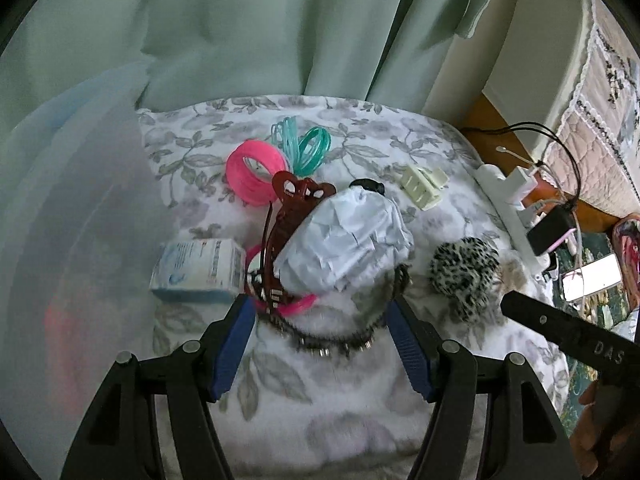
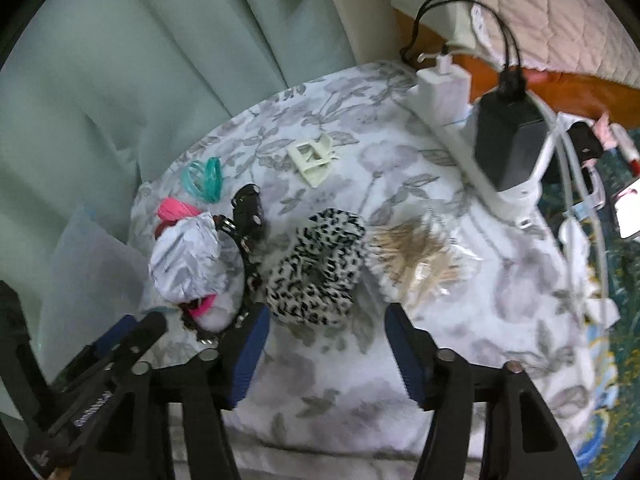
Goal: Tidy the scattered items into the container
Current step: 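Move both open grippers back over the remaining items on the bedspread, then grasp the crumpled white paper with the left gripper while the right gripper grasps the leopard-print scrunchie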
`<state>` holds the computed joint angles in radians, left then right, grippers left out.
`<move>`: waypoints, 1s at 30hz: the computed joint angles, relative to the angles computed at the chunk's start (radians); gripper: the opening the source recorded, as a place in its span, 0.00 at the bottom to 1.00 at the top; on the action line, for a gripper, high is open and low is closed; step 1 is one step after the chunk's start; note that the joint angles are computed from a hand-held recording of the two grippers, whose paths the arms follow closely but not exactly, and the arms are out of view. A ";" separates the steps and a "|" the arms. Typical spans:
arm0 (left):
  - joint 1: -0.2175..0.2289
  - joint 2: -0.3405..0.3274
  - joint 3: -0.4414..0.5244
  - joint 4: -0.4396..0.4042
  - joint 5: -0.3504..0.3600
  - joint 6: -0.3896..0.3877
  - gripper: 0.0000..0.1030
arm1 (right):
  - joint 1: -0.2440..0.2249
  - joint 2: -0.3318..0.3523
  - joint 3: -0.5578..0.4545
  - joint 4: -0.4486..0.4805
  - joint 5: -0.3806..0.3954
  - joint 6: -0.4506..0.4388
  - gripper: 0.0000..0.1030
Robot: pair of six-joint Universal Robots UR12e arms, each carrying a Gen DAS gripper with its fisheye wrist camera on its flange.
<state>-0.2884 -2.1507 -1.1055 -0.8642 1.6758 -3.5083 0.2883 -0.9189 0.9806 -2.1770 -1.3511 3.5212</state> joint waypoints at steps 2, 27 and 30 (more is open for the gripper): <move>0.003 -0.015 0.019 -0.009 0.003 0.008 0.67 | 0.003 0.019 -0.026 0.016 0.003 -0.009 0.66; 0.031 -0.110 0.140 -0.040 -0.115 -0.003 0.58 | 0.009 0.171 -0.237 0.157 0.003 0.005 0.70; 0.029 -0.108 0.141 -0.038 -0.117 0.002 0.47 | 0.009 0.166 -0.227 0.151 -0.010 0.013 0.61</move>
<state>-0.2598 -2.2586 -0.9648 -0.9021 1.5585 -3.5064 0.2972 -0.7531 0.7533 -2.0264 -1.3615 3.5338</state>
